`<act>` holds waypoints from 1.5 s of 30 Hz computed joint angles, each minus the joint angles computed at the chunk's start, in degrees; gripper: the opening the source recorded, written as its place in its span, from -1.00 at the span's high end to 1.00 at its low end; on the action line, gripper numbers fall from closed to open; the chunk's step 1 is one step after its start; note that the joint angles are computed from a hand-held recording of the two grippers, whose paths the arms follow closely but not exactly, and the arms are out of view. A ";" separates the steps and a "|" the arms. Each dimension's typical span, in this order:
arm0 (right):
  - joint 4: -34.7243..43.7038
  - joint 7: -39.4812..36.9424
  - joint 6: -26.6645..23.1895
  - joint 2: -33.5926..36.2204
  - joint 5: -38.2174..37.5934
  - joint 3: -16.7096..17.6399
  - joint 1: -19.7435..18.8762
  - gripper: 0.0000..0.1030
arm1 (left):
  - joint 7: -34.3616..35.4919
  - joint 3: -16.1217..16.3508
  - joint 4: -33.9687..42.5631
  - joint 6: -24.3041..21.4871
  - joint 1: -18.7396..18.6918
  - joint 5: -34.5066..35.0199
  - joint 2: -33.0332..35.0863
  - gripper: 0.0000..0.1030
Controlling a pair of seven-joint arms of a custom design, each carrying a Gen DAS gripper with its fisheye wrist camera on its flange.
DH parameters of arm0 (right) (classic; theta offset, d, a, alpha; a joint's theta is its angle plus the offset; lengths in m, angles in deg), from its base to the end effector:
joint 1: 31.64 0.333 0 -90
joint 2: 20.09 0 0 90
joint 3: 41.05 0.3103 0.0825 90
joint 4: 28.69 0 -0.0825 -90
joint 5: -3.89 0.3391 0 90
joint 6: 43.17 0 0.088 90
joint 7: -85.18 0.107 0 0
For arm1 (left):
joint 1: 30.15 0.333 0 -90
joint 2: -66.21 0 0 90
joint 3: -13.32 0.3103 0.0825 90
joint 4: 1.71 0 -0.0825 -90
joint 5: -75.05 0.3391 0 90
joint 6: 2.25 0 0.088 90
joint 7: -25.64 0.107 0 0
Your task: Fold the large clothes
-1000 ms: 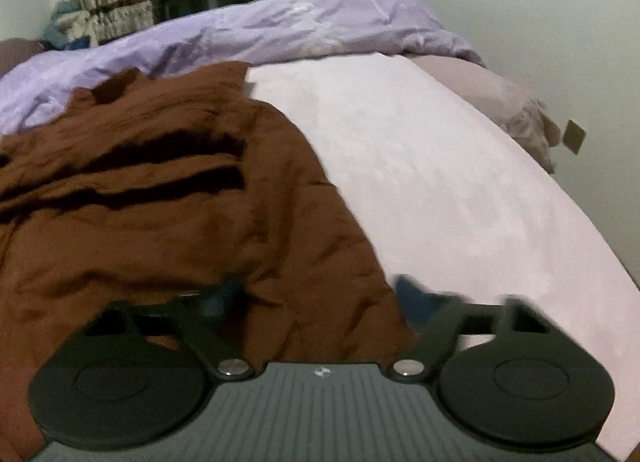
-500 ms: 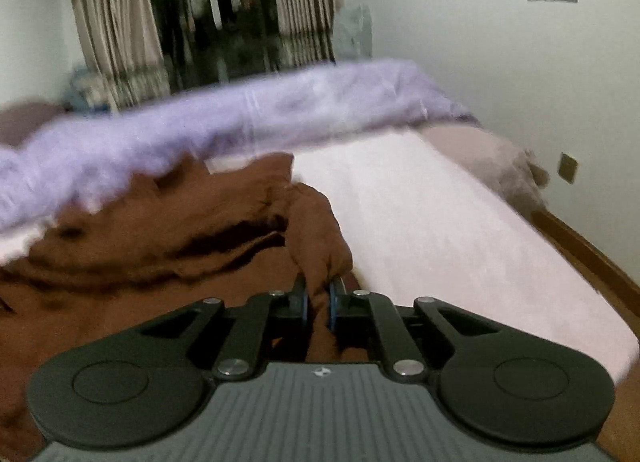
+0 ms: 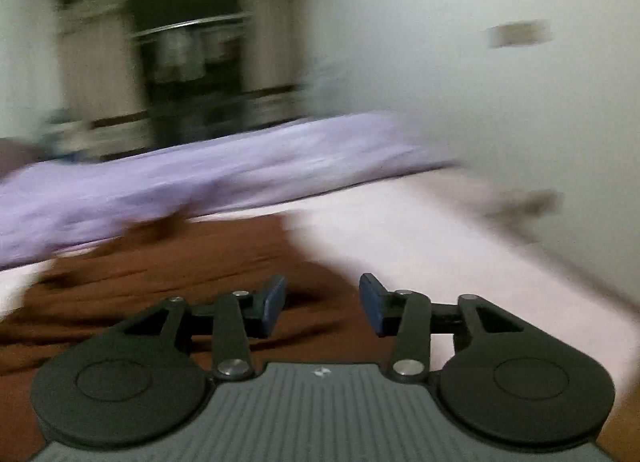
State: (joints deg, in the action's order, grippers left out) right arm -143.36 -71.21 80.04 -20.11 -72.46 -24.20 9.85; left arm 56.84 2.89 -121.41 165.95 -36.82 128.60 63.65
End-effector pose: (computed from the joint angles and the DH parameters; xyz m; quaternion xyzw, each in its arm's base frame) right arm 0.3182 0.4395 0.5129 -0.5193 0.6589 -0.3700 0.3990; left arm 0.4954 -0.2082 0.5426 -0.5870 0.6575 -0.3462 0.3213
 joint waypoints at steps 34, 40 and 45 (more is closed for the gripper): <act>-3.81 -9.88 -11.84 -0.16 18.82 0.89 -0.55 0.36 | 1.22 1.84 -6.00 -12.13 -0.65 1.50 -0.46 -1.00; -5.30 -4.75 -13.38 -2.43 16.79 1.89 0.27 0.25 | 7.52 2.22 -9.50 -7.00 0.85 -9.78 -3.24 -1.00; -3.27 -1.85 -11.57 -2.61 10.71 2.81 2.53 -0.04 | 6.20 -0.61 -10.52 -6.27 0.55 -8.35 -7.15 -1.00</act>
